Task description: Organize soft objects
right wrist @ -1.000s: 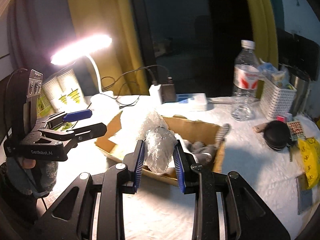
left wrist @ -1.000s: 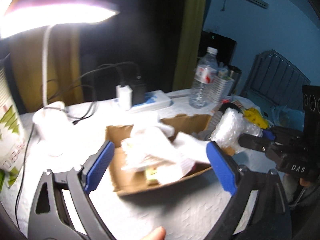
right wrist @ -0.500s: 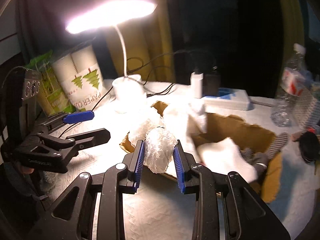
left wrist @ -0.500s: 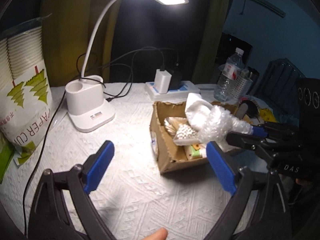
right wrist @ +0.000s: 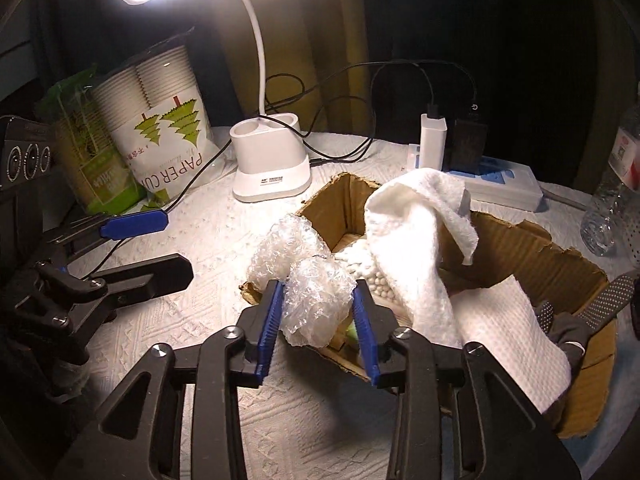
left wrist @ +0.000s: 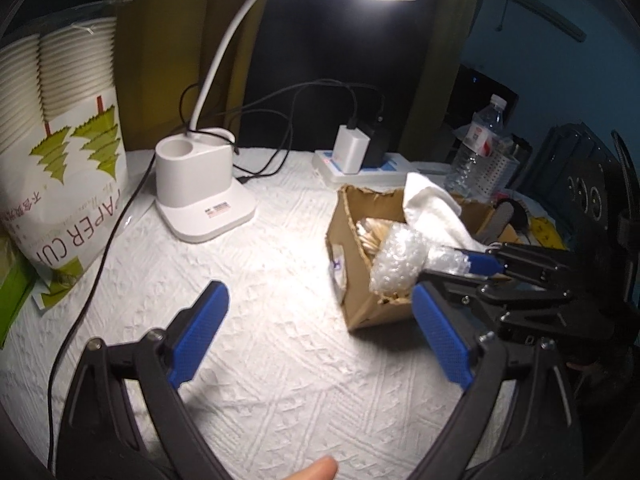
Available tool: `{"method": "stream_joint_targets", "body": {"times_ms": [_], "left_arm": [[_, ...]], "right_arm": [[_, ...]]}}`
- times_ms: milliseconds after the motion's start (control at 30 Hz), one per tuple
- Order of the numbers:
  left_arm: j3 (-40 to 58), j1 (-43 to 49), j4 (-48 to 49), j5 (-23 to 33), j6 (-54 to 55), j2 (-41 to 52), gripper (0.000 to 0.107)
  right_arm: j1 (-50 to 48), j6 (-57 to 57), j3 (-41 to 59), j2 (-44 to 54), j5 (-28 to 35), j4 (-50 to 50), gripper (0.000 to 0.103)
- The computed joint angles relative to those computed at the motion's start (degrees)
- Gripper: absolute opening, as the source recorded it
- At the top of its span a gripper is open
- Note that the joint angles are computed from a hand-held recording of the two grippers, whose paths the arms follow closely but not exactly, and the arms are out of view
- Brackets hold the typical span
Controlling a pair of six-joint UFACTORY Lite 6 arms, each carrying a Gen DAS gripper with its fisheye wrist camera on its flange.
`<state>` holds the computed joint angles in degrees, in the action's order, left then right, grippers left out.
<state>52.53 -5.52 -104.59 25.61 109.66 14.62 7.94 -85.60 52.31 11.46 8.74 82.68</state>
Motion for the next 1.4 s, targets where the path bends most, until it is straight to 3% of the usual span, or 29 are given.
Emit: {"method": "stream_joint_targets", "body": {"times_ms": [67,167,367,933,1167,1400], "left_arm": [[-0.58,-0.45,-0.14,-0.35,0.10,-0.90,0.094],[-1.59,-1.04,0.11,-0.92,-0.09,-2.46,0.094],[-4.08,-2.28,-0.33,-1.95,-0.56,-6.38,0.094],[-13.34,-12.70,-10.71,-6.71,5.17,-20.07,0.094],[-17.37,-18.51,-17.95,-10.09,9.47,-27.26,0.094],[-20.76,-24.14,-25.79,-14.42,14.25,-34.59,0.094]], "right_arm": [[-0.54,-4.84,-0.83,-0.78,-1.09,5.15,0.054],[-1.26,-14.26,-2.69,-2.86,-2.77,15.08,0.055],[-1.95,-12.58,-7.54,-9.72,-2.49,13.11,0.055],[-9.46,18.16,-22.20,-33.22,1.72,-19.96,0.055],[-15.14,31.83,-27.25,-46.12,7.31,-35.59,0.055],[-22.29,35.80,-30.54,-58.84,15.91,-41.92,0.055]]}}
